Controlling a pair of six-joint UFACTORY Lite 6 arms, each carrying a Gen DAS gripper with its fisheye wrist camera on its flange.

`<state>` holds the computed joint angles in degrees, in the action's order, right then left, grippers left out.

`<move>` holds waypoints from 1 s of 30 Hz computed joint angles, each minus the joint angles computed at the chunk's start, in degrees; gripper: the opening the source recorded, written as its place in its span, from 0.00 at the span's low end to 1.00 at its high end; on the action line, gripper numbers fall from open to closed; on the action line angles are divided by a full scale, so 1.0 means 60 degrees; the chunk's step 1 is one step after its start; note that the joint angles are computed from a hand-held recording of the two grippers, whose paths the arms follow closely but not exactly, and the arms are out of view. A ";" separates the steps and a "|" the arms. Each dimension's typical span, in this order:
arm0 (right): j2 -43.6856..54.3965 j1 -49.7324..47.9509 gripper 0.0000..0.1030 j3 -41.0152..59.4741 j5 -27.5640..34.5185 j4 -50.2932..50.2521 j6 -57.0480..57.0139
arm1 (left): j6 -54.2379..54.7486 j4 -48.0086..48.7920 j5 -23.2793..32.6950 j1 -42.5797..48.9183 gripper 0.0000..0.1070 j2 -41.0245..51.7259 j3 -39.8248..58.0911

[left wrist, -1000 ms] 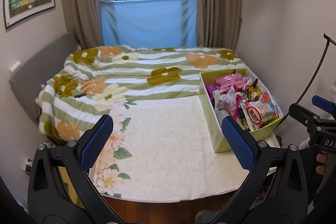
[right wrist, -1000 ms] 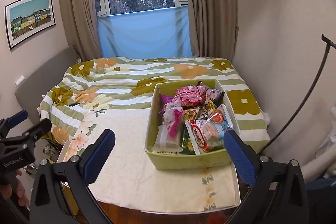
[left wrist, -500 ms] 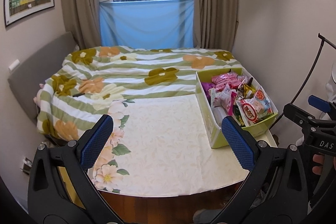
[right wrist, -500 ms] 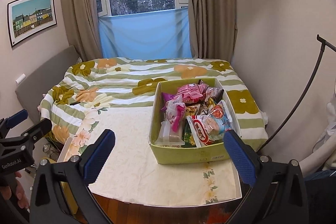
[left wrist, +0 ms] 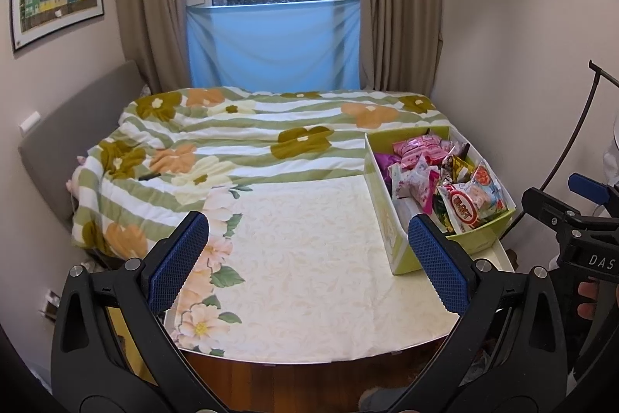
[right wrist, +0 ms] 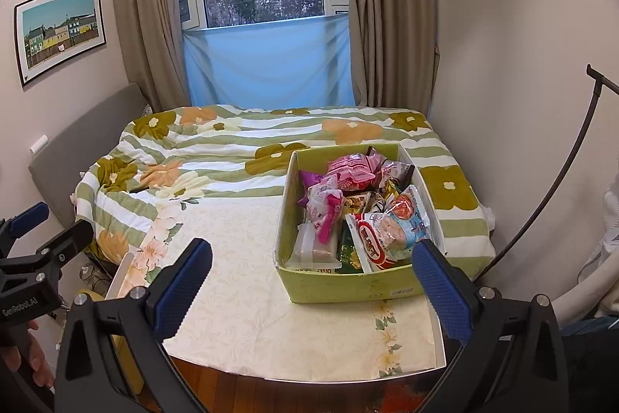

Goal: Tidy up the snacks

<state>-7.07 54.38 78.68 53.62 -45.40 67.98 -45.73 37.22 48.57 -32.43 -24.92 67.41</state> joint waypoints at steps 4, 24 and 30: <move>0.0026 0.0009 1.00 0.0031 0.0020 -0.0032 0.0025 | 0.0045 -0.0059 -0.0027 0.0055 0.96 -0.0060 -0.0044; 0.0121 -0.0283 1.00 0.0260 -0.0192 0.0237 -0.0394 | -0.0046 -0.0073 -0.0012 0.0002 0.96 0.0034 0.0030; 0.0165 -0.0331 1.00 0.0347 -0.0205 0.0286 -0.0440 | -0.0124 -0.0047 -0.0054 0.0006 0.96 0.0072 0.0105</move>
<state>-6.08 52.39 80.76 52.39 -43.68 65.34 -46.47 36.94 48.25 -32.39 -24.49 68.04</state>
